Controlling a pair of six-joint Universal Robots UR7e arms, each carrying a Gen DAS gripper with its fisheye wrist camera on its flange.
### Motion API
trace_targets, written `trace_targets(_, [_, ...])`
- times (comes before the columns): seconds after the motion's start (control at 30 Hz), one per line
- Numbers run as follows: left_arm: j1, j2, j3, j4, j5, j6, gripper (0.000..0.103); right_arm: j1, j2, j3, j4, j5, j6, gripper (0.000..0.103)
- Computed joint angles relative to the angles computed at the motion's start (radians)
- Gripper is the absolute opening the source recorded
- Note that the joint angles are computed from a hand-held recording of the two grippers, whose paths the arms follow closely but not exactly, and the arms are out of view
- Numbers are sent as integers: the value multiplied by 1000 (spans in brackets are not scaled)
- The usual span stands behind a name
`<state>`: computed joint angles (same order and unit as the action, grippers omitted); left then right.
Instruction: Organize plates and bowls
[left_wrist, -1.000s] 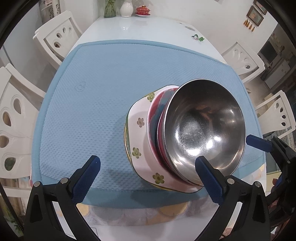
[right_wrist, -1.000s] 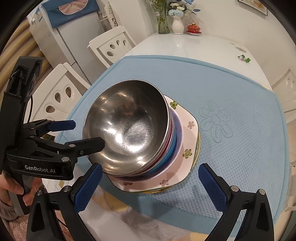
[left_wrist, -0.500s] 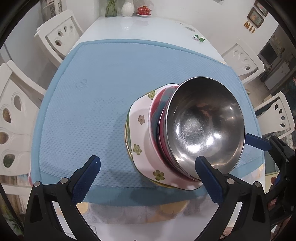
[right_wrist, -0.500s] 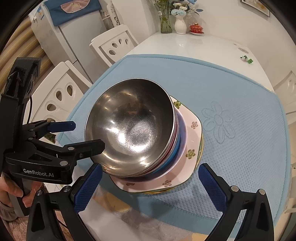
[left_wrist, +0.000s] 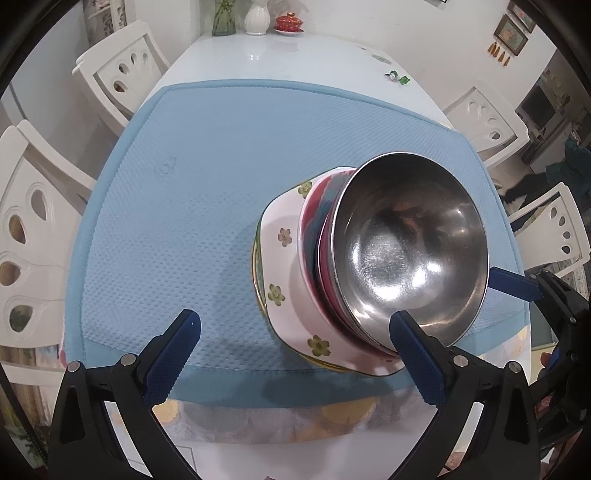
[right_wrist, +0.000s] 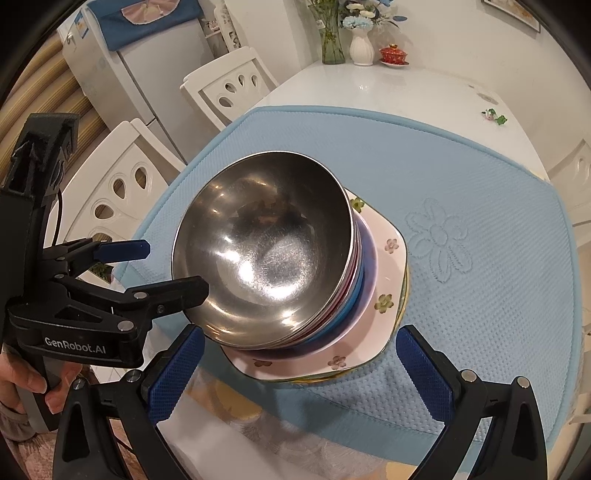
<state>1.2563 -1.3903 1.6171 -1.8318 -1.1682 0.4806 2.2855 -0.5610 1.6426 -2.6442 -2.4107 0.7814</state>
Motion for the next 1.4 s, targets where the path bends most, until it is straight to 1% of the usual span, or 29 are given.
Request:
trace_targets(0.13, [3, 0, -6, 11, -14, -1, 102, -3, -1, 0, 2, 8, 0, 103])
trace_targets(0.37, [-1, -9, 2, 0, -9, 3, 102, -2, -1, -2, 1, 9, -17, 103])
trace_targets(0.83, [-4, -22, 17, -27, 9, 9, 102, 2, -1, 1, -4, 9, -16, 103])
trace_targets(1.4, [-16, -61, 70, -120, 30, 88, 102, 11, 8, -8, 2, -4, -3, 103])
